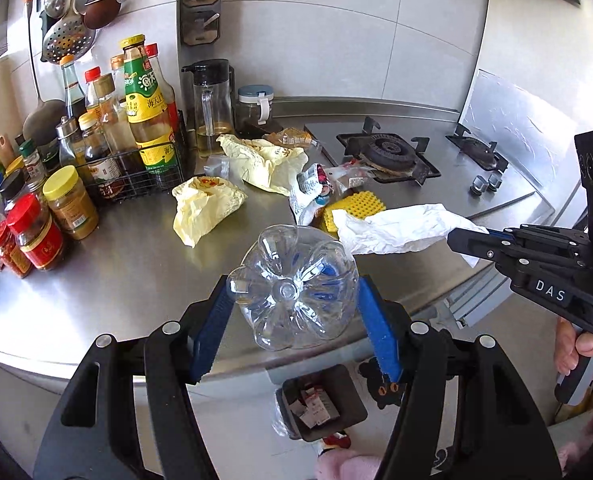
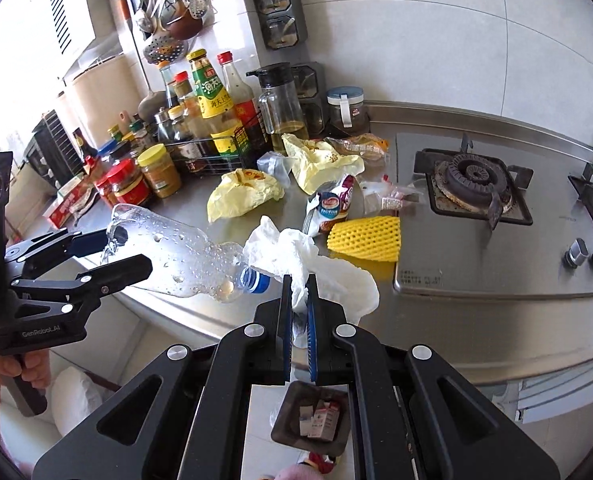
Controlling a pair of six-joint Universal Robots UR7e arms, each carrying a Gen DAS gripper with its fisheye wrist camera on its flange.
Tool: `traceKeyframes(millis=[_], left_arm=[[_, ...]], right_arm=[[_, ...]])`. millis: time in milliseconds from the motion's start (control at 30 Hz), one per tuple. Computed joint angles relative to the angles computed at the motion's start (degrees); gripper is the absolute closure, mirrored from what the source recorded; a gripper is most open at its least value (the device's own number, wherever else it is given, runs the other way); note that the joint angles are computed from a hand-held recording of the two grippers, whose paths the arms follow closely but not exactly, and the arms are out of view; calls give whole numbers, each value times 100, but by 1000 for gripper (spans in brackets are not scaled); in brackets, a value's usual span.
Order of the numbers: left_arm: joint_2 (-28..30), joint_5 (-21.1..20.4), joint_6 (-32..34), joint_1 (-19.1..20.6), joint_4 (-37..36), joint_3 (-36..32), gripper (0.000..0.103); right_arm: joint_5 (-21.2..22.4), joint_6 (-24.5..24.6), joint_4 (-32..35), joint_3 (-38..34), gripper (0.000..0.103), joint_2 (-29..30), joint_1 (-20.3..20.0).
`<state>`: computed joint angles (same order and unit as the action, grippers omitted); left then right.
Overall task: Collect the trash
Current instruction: 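Carry bottle and tissue down to the black floor bin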
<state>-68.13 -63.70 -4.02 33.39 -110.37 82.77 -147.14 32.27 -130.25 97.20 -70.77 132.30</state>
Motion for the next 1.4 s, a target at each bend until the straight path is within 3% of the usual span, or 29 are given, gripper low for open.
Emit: traceKeyframes(millis=[167,367,633,733,933,1167,1400], left_arm=[[-612,-118,-380,-229,319,581,43],[-1196,-397,-793,-398,605,1304,43],[-1414,-801,-1262,-201,809,2278,43],[-1301,-884,-1382,18,657,2599,43],[-760,-891,-1326,496,21,3178,43],[-3,-608,-1211,810,-711,3566,43],[421,-637,-1216,1063,-1091,3685,43]], right_arm=[[30,996,684,338,96,-210,336],[399,2038,1240,855,96,-430,509],[1155,2806,1268,1760,96,-705,127],[1361,2891,1067,2111,96,-726,-221],[1802,2486,17,2819,96,-559,-1156],[2248,2189,-1250,3449,95,-305,-2255],[2563,2142,-1962,3625,95,43,-2789]])
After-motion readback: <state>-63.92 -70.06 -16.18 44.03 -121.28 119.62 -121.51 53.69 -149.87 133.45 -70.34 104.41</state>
